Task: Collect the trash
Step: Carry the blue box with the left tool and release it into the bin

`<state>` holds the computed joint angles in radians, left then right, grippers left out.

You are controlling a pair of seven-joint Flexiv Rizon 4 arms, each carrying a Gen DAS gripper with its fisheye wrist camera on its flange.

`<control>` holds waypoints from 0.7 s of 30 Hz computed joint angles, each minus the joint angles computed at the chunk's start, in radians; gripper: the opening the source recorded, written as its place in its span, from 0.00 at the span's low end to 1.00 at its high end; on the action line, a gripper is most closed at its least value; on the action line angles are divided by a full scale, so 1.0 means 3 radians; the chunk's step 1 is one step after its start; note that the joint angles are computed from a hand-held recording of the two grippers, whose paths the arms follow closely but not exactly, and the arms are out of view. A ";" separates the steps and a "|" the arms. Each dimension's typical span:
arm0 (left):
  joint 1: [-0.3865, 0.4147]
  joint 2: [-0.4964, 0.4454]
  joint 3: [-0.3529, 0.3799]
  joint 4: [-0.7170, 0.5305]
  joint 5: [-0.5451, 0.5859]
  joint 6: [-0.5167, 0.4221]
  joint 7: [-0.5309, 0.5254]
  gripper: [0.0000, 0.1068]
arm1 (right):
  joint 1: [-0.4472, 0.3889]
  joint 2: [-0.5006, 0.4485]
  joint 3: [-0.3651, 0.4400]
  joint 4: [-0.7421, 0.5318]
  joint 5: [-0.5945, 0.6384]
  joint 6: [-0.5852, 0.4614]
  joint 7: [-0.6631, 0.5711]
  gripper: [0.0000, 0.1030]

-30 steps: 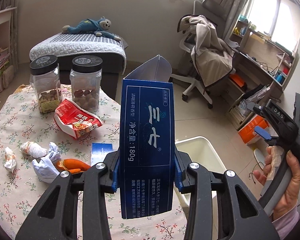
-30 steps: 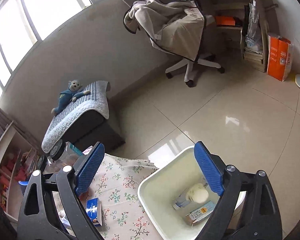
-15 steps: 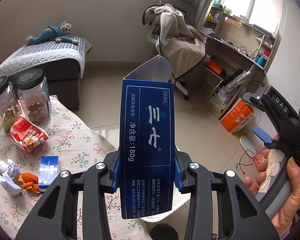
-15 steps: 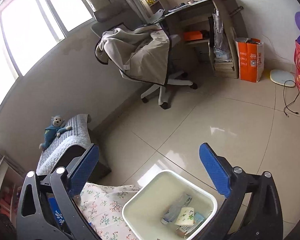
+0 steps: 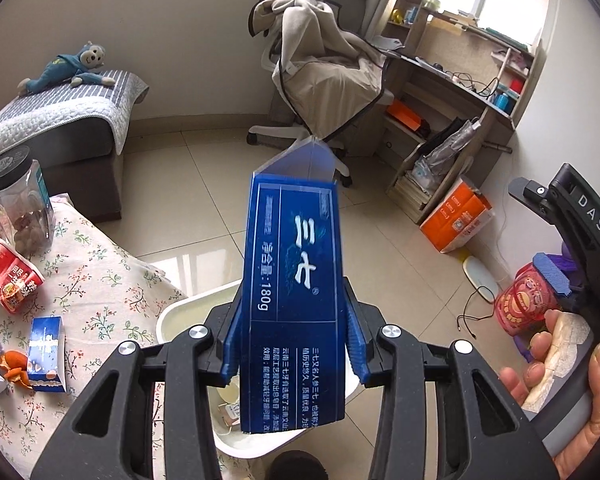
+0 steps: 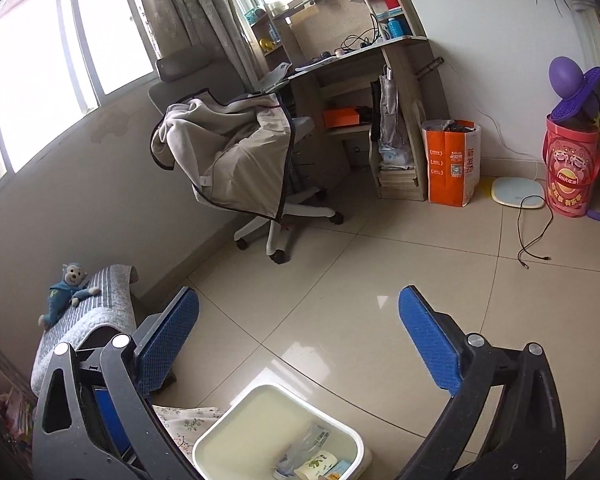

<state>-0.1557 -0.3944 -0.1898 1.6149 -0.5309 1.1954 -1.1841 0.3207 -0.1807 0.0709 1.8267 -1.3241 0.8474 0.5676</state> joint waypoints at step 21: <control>0.0002 0.0238 0.0391 0.0271 0.0490 0.0556 -0.0401 0.82 | 0.0413 -0.0303 0.0011 -0.0431 -0.0081 -0.0458 -0.0549 0.93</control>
